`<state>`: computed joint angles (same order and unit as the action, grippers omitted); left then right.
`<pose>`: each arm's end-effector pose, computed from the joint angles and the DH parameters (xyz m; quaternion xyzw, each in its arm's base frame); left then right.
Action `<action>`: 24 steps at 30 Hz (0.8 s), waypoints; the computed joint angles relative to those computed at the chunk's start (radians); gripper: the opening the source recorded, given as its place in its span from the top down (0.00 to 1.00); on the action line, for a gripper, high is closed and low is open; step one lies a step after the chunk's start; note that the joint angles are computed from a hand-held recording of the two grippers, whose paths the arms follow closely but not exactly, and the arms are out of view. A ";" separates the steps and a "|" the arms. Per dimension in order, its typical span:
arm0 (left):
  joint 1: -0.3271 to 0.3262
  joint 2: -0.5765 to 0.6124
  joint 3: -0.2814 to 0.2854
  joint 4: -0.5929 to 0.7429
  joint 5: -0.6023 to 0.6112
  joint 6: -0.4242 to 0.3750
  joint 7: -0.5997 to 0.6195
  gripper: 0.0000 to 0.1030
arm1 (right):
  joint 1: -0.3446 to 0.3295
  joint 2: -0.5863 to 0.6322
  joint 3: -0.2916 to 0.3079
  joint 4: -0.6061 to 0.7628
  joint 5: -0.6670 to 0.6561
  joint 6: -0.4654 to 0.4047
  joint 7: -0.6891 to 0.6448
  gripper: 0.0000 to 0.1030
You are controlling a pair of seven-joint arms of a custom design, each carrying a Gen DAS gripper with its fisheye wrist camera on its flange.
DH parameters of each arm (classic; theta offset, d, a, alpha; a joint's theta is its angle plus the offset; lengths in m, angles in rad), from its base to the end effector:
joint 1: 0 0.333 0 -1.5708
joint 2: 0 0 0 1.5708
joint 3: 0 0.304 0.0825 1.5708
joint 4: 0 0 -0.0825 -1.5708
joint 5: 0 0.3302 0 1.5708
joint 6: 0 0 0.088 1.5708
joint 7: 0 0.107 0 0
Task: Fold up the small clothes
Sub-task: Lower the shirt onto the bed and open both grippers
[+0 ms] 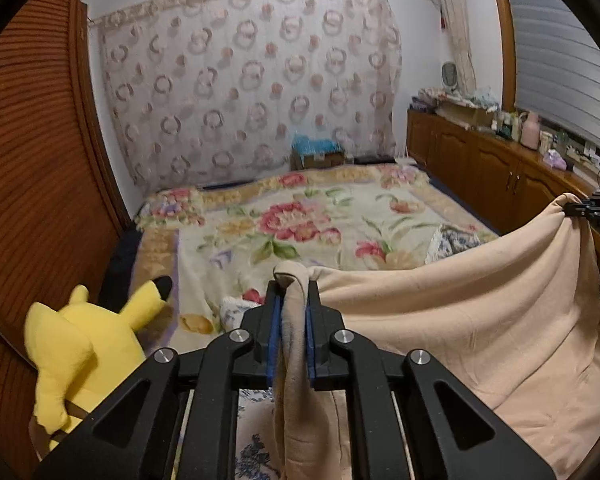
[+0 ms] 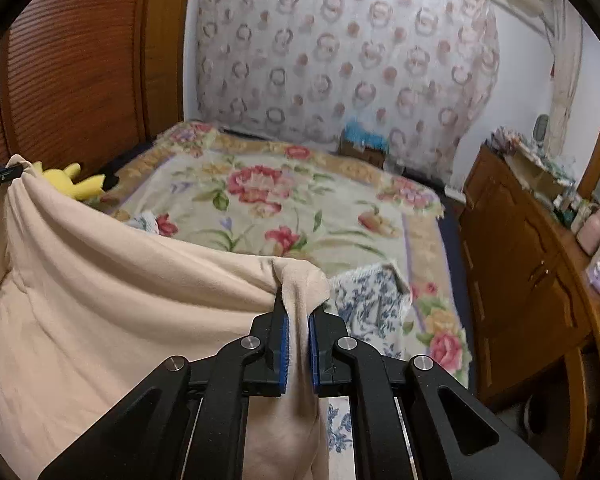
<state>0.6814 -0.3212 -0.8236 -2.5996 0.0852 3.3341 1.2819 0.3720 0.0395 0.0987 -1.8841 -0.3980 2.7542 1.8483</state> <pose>0.4316 -0.0926 0.4705 -0.6126 0.6380 -0.3139 0.3452 0.5013 0.2718 0.5868 -0.7794 0.4649 -0.2870 0.3067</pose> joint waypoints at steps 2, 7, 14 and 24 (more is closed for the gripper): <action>-0.008 0.037 0.007 0.018 0.012 -0.027 0.006 0.82 | 0.002 0.021 0.001 0.030 0.015 -0.038 -0.009 0.93; -0.225 0.074 0.224 -0.016 0.040 -0.045 0.020 0.59 | 0.011 0.038 0.002 0.042 0.046 -0.107 0.001 0.84; -0.337 0.002 0.334 -0.122 0.096 -0.110 -0.024 0.58 | 0.012 -0.010 0.002 -0.001 0.093 -0.121 -0.015 0.60; -0.464 -0.028 0.428 -0.236 0.053 -0.076 -0.050 0.58 | -0.005 -0.341 0.034 -0.328 0.247 -0.103 -0.022 0.60</action>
